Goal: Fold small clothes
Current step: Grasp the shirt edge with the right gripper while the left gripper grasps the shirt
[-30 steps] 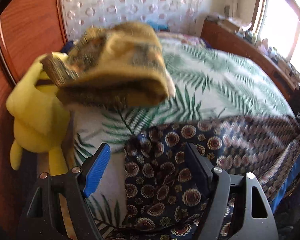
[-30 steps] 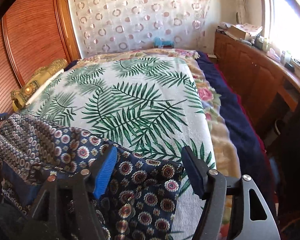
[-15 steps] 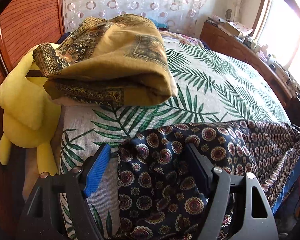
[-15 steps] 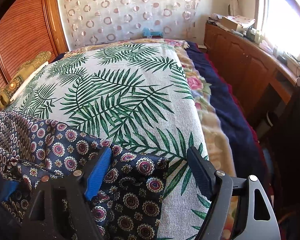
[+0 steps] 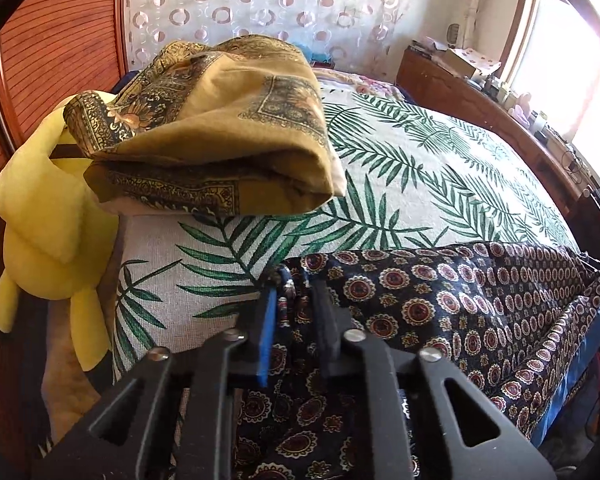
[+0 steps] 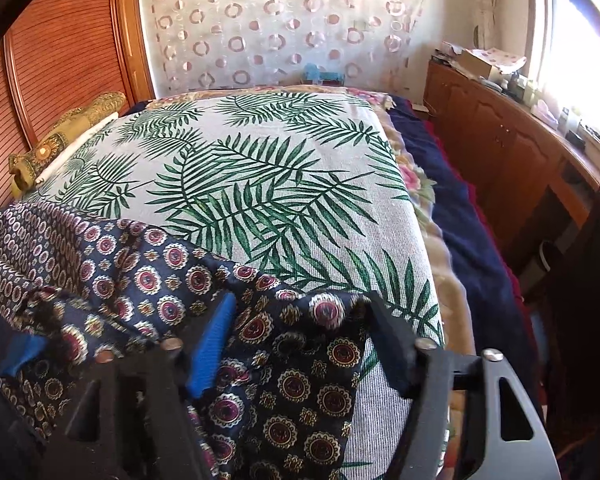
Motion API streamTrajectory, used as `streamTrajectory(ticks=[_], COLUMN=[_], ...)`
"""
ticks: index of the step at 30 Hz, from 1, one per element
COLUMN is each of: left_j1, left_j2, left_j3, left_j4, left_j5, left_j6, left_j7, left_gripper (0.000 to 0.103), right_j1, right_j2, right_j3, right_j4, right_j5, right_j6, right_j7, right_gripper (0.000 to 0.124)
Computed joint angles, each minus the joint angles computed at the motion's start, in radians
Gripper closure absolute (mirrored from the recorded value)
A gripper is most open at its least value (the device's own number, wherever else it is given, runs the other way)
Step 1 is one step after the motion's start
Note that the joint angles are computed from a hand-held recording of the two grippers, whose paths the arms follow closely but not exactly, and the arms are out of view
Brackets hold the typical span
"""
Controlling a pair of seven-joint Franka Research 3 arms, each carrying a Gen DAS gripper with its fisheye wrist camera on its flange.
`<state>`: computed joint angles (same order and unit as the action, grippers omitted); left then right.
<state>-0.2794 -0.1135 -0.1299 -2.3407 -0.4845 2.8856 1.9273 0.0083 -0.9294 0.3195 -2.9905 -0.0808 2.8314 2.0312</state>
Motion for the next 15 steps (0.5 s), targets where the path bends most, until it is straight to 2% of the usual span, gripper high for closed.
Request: streamTrajectory(ticks=[2,4,8,11,15], left_j1=[0.002,-0.016,-0.089,-0.176,-0.267], left_j2=[-0.007,-0.025,-0.092,-0.168,-0.244], left_j3=[-0.004,0.003,0.045,0.101,0.167], left_j4=[-0.010,-0.025,-0.062,-0.085,-0.089], left_j5=[0.016,-0.012,-0.110,-0.183,-0.187], left_j6=[0.014,0.032,0.081,0.124,0.179], left_j7=[-0.013,0.010,0.087,0.151,0.162], left_gripper=[0.096,0.098,0.098,0.099,0.099], right_j1=[0.017,0.047,0.068,0.063,0.038], right_j2=[-0.007,-0.011,-0.019,-0.092,-0.206], right_j3=[-0.011,-0.036,-0.036,-0.031,-0.016], right_j4=[-0.005,-0.010,-0.013,-0.030,-0.013], right_j5=[0.004,0.016,0.038,0.043,0.030], right_j6=[0.001,0.003,0.006,0.023,0.006], right_j7=[-0.009,-0.031,-0.038,-0.038,-0.054], right_gripper=[0.084,0.109,0.115,0.116,0.117])
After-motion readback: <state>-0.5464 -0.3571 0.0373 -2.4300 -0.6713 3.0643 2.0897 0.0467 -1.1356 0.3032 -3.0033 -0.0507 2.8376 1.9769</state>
